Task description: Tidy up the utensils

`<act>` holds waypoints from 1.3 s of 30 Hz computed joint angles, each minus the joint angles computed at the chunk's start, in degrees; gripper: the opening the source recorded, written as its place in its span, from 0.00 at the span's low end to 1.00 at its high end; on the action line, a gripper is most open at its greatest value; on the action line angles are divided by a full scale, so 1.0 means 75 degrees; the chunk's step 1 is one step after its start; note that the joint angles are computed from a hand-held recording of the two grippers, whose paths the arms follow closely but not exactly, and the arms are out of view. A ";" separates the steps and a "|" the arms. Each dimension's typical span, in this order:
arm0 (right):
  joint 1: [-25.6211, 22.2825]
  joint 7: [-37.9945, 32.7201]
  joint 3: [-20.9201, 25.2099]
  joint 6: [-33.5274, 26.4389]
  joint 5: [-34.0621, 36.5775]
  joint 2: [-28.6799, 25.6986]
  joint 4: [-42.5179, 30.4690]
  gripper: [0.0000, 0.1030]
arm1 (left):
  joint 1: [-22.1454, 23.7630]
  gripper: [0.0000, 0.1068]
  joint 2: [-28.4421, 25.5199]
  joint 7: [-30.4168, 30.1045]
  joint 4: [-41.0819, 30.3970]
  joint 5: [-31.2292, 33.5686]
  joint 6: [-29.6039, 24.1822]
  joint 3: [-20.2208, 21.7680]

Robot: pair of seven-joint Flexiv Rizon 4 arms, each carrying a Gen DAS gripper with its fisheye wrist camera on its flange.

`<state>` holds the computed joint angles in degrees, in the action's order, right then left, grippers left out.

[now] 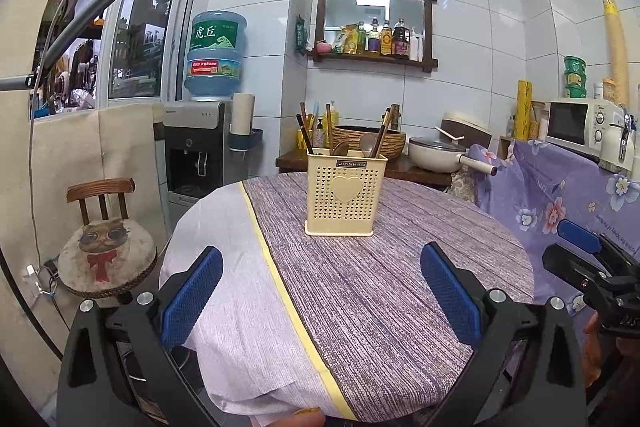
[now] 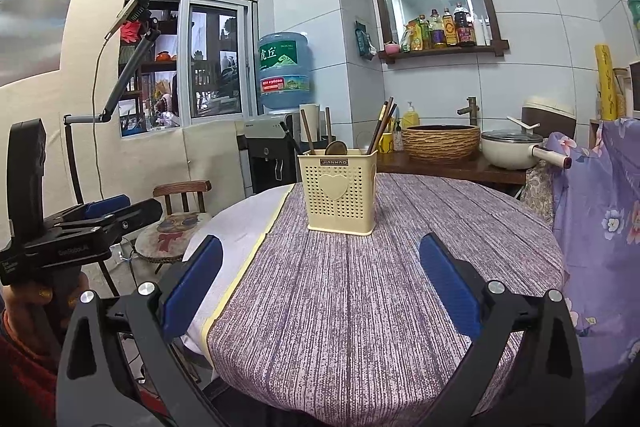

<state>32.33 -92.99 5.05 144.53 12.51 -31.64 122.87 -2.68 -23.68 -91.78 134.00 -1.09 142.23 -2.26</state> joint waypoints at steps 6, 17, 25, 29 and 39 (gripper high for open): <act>0.0038 -0.0022 -0.0011 -0.0055 0.0040 0.0001 -0.0026 0.94 | 0.0020 0.92 0.0004 -0.0010 0.0002 0.0036 -0.0019 -0.0005; 0.0050 -0.0016 -0.0032 -0.0176 0.0075 0.0013 -0.0068 0.95 | 0.0212 0.92 0.0011 -0.0210 0.0012 0.0314 -0.0088 -0.0057; 0.0062 0.0011 -0.0032 -0.0208 0.0077 -0.0009 -0.0085 0.95 | 0.0149 0.92 0.0024 -0.0122 0.0015 0.0228 -0.0148 -0.0017; 0.0064 0.0015 -0.0037 -0.0223 0.0058 -0.0027 -0.0092 0.95 | 0.0191 0.92 0.0038 -0.0186 0.0014 0.0285 -0.0204 -0.0045; 0.0096 0.0027 -0.0063 -0.0327 0.0094 -0.0043 -0.0141 0.95 | 0.0251 0.92 0.0002 -0.0282 -0.0011 0.0384 -0.0282 -0.0077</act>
